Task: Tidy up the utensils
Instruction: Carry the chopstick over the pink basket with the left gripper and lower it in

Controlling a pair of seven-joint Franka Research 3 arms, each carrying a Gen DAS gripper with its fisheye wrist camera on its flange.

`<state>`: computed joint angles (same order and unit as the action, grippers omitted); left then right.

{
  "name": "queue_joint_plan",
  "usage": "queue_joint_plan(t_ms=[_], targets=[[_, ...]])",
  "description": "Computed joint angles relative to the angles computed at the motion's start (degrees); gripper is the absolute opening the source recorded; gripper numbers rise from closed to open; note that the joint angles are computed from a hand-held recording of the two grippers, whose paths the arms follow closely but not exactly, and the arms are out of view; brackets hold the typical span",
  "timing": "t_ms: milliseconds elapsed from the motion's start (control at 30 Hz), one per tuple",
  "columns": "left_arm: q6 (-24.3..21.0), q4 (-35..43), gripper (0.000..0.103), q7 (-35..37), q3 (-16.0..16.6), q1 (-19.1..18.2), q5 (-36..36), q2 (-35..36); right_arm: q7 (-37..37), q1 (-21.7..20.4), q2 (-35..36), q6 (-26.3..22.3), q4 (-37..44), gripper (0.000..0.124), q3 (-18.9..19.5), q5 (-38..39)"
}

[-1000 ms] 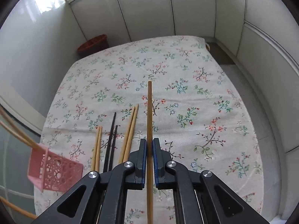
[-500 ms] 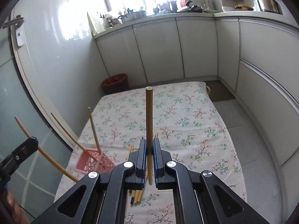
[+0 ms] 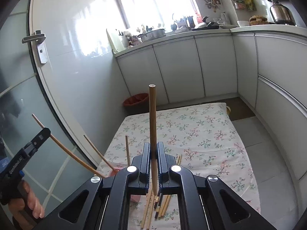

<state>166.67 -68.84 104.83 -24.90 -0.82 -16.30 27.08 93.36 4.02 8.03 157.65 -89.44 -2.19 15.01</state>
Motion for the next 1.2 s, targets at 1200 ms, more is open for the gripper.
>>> queue_joint_plan(t_ms=[1200], targets=[[-14.35,6.28,0.040,-12.47,7.97,-4.09,7.65,2.91,-4.54,1.93,5.32,1.41,5.53,0.007,2.82,6.46]])
